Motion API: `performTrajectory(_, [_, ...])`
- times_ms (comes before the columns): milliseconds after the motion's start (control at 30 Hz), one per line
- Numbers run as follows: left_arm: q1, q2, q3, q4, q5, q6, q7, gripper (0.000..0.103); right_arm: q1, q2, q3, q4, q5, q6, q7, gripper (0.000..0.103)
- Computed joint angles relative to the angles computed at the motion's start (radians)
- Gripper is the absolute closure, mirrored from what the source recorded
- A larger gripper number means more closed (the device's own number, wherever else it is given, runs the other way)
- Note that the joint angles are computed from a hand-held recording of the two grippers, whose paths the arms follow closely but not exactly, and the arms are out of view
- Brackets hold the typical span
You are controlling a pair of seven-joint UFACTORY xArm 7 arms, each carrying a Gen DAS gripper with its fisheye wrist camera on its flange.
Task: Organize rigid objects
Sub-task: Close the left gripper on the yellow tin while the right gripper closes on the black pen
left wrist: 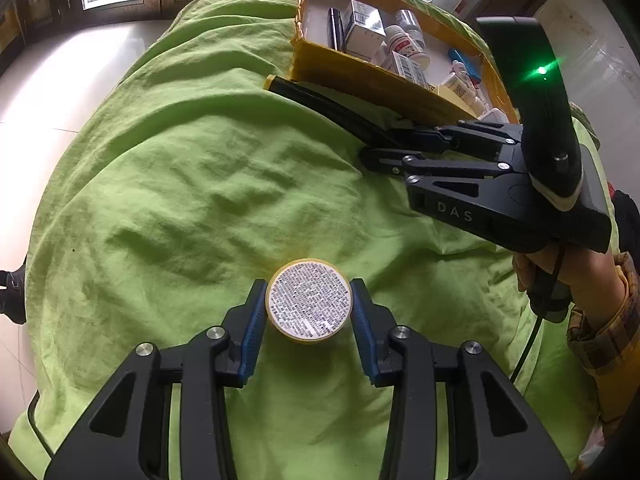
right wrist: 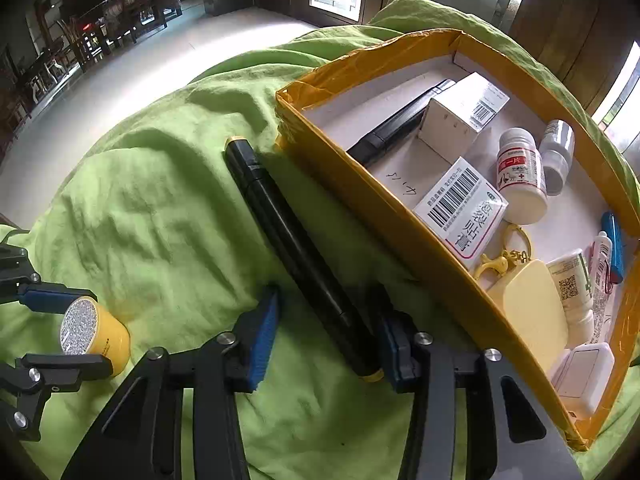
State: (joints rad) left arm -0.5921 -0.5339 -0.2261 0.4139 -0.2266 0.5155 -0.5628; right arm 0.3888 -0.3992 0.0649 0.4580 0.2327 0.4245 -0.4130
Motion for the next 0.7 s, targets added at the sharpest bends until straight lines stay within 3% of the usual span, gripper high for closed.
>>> performTrajectory(67, [-0.001,-0.003,0.001,-0.003,-0.002,-0.004,-0.002,0.065,0.009,-0.020,-0.017,0.002,0.032,0.037,0.010,0.083])
performTrajectory(267, [-0.005,-0.037,0.013,-0.021,-0.014,-0.007,0.002,0.065,-0.015,-0.174,-0.106,-0.013,0.165,0.341,0.018,0.088])
performTrajectory(400, [-0.001,-0.043,0.006,-0.020,-0.003,0.010,-0.001,0.065,-0.093,-0.307,-0.104,-0.065,0.155,0.549,0.075,0.088])
performTrajectory(500, [0.001,-0.024,0.002,-0.008,-0.001,0.011,-0.005,0.065,-0.114,-0.368,-0.100,-0.118,0.152,0.582,0.072,0.087])
performTrajectory(700, [0.006,-0.010,-0.008,0.003,0.011,0.013,-0.017,0.065,-0.129,-0.368,-0.130,-0.130,0.213,0.489,0.065,0.071])
